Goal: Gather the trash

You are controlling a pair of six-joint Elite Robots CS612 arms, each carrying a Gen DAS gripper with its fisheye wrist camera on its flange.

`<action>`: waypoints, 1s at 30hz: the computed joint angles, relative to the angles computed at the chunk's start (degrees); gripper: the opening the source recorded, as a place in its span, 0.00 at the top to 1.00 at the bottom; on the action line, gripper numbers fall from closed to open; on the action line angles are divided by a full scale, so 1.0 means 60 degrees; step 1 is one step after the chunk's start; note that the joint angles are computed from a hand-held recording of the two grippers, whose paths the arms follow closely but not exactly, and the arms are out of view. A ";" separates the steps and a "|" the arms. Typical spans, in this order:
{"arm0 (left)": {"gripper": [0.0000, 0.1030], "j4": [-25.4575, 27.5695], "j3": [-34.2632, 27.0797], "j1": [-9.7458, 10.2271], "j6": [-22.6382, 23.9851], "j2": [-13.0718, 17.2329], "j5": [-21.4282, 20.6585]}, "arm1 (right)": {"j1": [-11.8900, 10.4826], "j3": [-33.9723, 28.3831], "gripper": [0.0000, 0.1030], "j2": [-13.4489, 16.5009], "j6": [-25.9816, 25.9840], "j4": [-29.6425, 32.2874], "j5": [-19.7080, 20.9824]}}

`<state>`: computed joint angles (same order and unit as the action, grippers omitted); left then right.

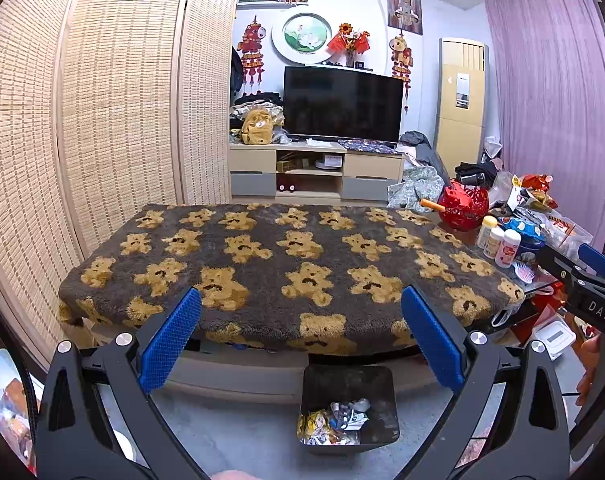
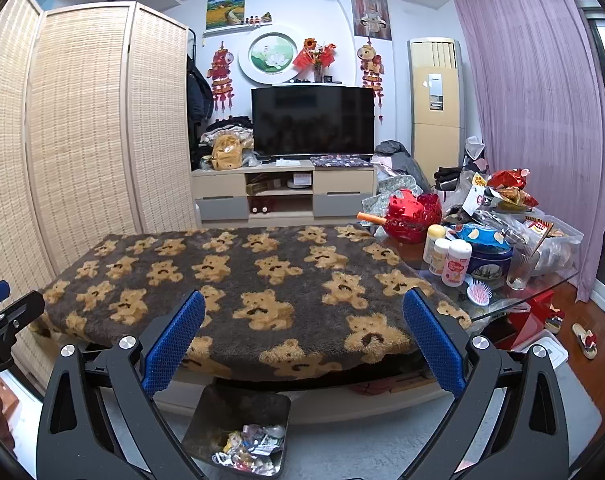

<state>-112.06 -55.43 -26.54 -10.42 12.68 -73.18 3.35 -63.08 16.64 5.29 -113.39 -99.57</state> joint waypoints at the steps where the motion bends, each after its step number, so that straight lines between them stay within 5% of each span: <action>1: 0.08 -0.0002 -0.0005 0.0001 0.0006 0.0003 0.0008 | 0.0001 -0.0002 0.03 0.0003 0.0019 -0.0014 -0.0004; 30: 0.08 0.0040 -0.0069 -0.0110 0.0100 -0.0009 0.0608 | -0.0012 -0.0035 0.03 0.0019 0.0134 0.0127 0.0133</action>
